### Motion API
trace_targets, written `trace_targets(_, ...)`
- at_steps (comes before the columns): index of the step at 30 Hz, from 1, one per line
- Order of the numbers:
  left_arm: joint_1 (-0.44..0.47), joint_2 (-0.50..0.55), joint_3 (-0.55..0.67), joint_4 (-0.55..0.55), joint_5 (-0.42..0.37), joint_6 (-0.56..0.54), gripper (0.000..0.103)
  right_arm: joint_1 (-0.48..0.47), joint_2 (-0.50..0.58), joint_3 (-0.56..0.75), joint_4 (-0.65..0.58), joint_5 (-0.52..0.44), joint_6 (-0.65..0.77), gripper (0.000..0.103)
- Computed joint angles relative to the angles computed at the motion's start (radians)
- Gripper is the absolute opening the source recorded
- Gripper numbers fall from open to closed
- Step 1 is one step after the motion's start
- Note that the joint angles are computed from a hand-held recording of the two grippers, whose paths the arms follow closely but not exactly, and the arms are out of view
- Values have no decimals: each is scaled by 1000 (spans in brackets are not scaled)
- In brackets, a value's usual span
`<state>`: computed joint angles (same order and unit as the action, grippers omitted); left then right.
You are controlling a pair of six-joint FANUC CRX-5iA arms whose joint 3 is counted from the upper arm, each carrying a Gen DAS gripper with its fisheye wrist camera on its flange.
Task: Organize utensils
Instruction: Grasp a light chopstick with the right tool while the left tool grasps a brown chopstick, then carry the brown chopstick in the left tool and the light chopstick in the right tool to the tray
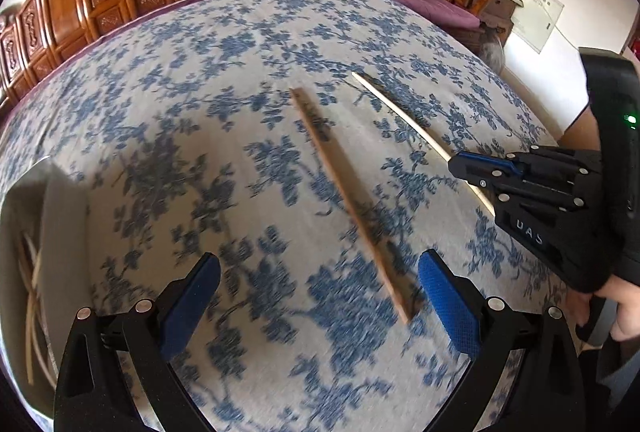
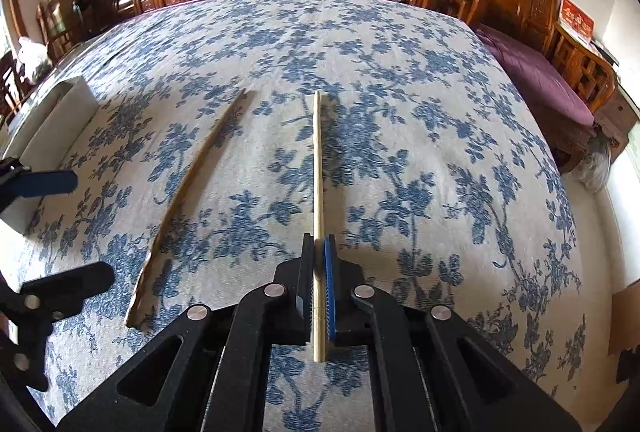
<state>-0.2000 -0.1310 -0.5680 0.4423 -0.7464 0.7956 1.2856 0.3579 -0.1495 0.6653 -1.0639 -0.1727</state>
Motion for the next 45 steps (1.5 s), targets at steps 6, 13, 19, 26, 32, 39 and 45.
trace_targets(6, -62, 47, 40, -58, 15, 59, 67, -1, -9, -16, 10, 5, -23, 6)
trace_targets(13, -102, 63, 58, -115, 42, 95, 39, -3, -13, -25, 15, 8, -37, 6)
trace_targets(19, -69, 48, 49, -108, 19, 76, 5, -4, -10, -19, 14, 17, -35, 6)
trace_targets(26, 2, 19, 22, -87, -8, 40, 4, -6, 4, 1, 11, 51, -27, 6)
trace_targets(32, 77, -30, -24, -29, -23, -30, 4, 0, 34, 45, 5, 36, 6, 6)
trace_targets(39, 129, -88, -45, 20, -47, -80, 4, 21, 30, 51, 59, 41, -48, 6)
trace_targets(45, 189, -147, -56, 62, -85, -136, 4, 56, 62, 122, 97, -11, -35, 6)
